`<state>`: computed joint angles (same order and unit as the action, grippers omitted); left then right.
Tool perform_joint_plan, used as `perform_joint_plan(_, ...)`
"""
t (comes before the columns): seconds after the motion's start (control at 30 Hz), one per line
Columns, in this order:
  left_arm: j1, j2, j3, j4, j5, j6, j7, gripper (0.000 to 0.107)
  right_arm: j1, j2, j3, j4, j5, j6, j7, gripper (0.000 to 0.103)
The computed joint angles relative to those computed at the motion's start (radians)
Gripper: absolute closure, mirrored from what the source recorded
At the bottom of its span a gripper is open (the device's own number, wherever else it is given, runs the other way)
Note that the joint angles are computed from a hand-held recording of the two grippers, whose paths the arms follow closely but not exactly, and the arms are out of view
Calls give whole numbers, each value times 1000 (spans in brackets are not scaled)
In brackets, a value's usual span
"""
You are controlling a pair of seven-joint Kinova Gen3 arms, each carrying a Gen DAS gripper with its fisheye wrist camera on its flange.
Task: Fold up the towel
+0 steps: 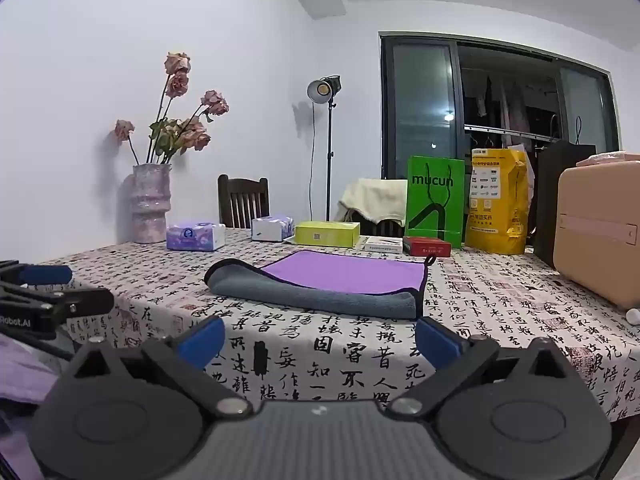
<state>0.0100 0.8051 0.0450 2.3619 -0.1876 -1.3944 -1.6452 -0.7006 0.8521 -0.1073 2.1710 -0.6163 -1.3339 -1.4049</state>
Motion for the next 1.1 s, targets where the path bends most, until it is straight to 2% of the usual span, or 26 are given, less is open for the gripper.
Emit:
perform_joint_plan(0.37, 17, -5, -1, -5, 23, 12, 10, 4, 6, -10, -1, 3, 2, 17, -10, 1)
perform_joint_plan(0.53, 4, -8, 0, -2, 7, 15, 10, 4, -9, -21, -5, 13, -20, 17, -6, 1)
perform_joint_plan(1.1, 3, -5, 1, -4, 4, 15, 9, 4, 2, -5, 1, 7, 2, 14, -18, 1)
